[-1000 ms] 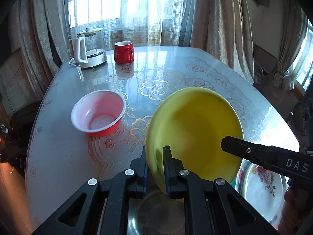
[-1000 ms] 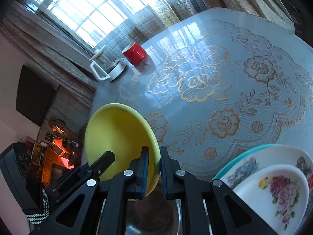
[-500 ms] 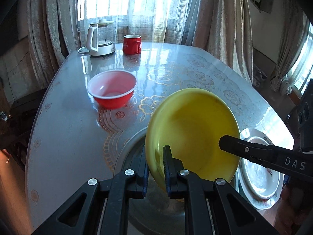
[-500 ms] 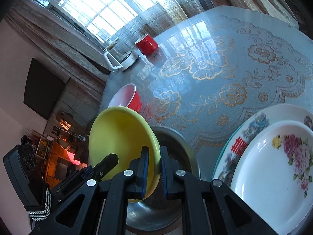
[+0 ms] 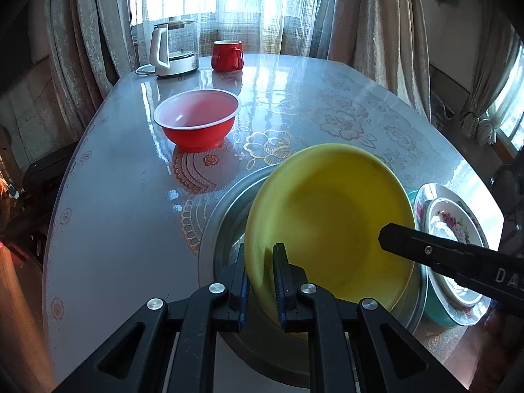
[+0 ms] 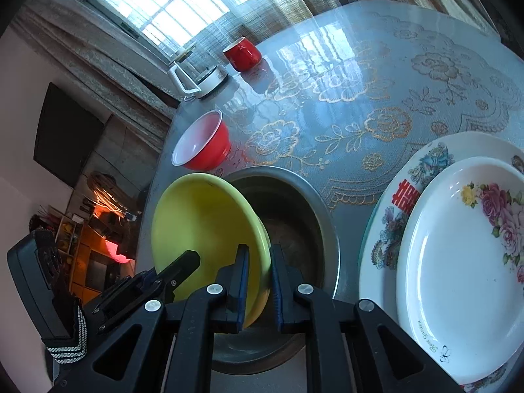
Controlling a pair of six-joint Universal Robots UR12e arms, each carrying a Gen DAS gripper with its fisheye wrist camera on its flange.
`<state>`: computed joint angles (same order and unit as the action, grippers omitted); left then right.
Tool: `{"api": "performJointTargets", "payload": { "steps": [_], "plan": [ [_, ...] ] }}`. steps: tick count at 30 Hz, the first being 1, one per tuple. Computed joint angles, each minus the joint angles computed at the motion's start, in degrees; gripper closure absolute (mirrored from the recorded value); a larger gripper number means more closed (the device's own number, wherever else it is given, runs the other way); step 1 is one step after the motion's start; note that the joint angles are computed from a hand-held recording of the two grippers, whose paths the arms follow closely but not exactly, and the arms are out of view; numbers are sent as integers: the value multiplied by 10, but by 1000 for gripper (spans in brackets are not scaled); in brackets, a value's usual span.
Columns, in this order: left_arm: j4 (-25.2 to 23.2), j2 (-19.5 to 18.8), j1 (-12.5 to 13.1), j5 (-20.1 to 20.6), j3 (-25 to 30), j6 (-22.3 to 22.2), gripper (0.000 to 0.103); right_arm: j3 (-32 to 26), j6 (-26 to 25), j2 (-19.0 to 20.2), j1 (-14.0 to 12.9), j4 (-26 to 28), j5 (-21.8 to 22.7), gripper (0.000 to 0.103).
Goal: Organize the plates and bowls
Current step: 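Lift the yellow bowl with the right tool and carry it over the steel bowl, then lower the yellow bowl into the steel bowl with the right tool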
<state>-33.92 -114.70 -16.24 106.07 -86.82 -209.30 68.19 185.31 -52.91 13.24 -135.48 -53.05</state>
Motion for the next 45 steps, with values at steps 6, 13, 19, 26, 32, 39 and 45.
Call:
{"api": "performJointTargets", "payload": {
  "steps": [6,13,19,26,32,39,45],
  "plan": [
    [-9,-6,-3,14,4,5,90,0,-12,-2,4,7,-30,84],
    [-15,-12,-6,29,9,13,90,3,-9,-3,7,4,-45,77],
    [-12,-17,-7,41,13,17,89,5,-8,-4,11,-9,-62,75],
    [-12,-21,-9,55,16,26,89,8,-18,-6,18,-29,-98,71],
    [-7,-23,-8,60,17,27,90,21,2,-11,12,-66,-90,70],
    [-4,-24,-7,56,17,19,90,31,23,-15,5,-78,-78,70],
    [17,-12,-2,38,7,1,83,37,30,-17,2,-82,-68,71]
  ]
}}
